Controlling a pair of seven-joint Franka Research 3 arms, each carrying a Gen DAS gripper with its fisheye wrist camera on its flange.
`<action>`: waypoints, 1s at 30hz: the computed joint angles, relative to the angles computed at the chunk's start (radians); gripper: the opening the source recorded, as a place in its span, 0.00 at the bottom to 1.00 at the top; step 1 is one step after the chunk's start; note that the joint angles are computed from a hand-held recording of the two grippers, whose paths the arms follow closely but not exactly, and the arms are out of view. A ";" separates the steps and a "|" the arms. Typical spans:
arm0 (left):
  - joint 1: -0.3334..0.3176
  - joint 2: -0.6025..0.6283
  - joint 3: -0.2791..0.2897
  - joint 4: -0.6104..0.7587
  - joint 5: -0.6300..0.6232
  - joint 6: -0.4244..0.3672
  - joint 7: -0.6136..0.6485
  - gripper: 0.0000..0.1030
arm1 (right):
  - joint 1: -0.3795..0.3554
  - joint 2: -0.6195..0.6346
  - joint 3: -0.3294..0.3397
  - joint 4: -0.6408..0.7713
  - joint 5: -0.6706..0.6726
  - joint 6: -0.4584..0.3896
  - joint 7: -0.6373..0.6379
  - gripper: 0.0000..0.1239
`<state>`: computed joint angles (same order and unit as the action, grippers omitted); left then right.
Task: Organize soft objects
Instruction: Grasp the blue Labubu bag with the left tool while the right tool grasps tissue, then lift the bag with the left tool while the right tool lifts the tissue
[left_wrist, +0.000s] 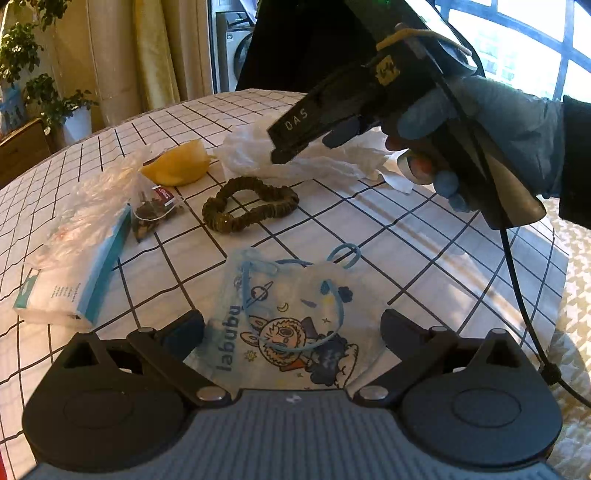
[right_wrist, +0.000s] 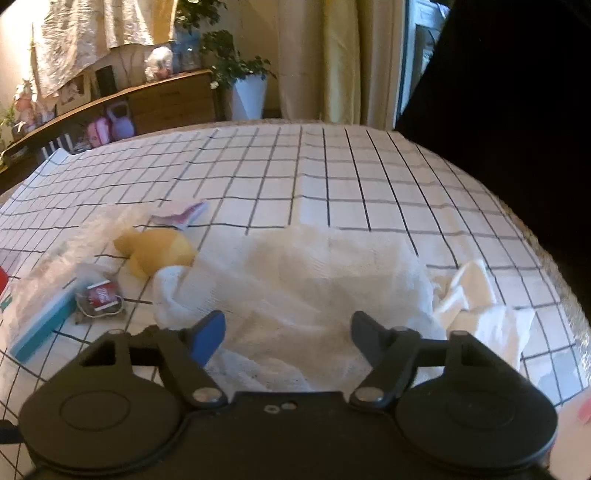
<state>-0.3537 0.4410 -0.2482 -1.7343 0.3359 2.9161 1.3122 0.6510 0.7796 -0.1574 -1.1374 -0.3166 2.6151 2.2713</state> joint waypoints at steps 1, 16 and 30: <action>-0.001 0.001 0.001 0.001 0.001 0.001 -0.001 1.00 | 0.001 0.002 -0.002 0.002 0.000 -0.005 0.005 0.49; -0.047 -0.020 0.069 -0.007 0.110 0.021 -0.136 0.21 | 0.051 -0.032 -0.039 -0.014 -0.120 -0.065 0.062 0.04; -0.013 -0.079 0.038 -0.044 0.077 0.008 -0.162 0.17 | 0.086 -0.270 -0.022 -0.275 -0.297 0.025 0.246 0.03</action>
